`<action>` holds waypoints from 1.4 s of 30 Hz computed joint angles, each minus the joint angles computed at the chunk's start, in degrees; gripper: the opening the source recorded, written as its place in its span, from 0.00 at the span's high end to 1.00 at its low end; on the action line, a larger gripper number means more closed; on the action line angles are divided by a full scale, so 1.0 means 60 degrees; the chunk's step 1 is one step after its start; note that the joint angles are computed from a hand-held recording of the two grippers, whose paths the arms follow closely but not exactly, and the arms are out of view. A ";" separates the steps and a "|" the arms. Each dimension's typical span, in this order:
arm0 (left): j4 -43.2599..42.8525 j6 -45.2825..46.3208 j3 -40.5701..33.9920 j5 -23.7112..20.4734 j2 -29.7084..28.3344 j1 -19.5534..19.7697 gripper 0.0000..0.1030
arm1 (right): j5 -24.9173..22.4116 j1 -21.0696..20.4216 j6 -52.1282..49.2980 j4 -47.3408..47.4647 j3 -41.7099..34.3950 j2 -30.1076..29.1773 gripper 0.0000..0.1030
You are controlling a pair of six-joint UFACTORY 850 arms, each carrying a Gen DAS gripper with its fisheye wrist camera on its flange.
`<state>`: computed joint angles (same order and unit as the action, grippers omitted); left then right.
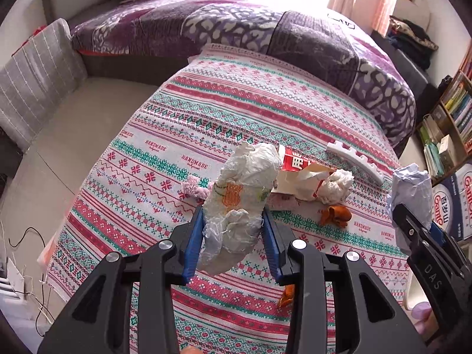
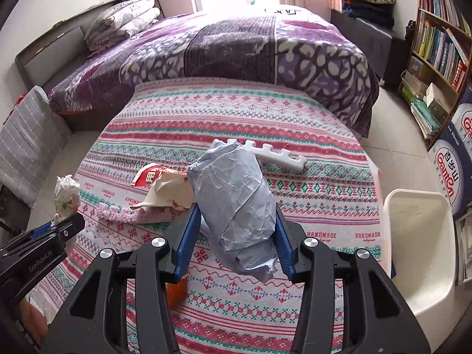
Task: Collect trash
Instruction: 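Carry both items over the white bin while the right tool opens to drop the bag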
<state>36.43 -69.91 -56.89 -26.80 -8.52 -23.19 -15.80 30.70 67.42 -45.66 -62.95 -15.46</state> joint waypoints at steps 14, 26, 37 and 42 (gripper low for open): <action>0.4150 -0.4146 -0.0028 -0.0727 0.0209 -0.0942 0.63 | -0.0826 0.0103 0.4955 -0.5242 0.0749 0.0920 0.56; 0.4861 -0.4889 -0.0406 -0.0924 -0.0059 -0.1476 0.63 | -0.1130 -0.0191 0.5854 -0.6094 0.1201 0.1450 0.56; 0.4982 -0.5001 -0.0715 -0.0885 -0.0321 -0.1860 0.63 | -0.1204 -0.0594 0.6106 -0.6198 0.1507 0.1798 0.56; 0.4929 -0.4863 -0.0915 -0.0854 -0.0505 -0.2036 0.63 | -0.1245 -0.0783 0.6153 -0.6196 0.1622 0.1918 0.56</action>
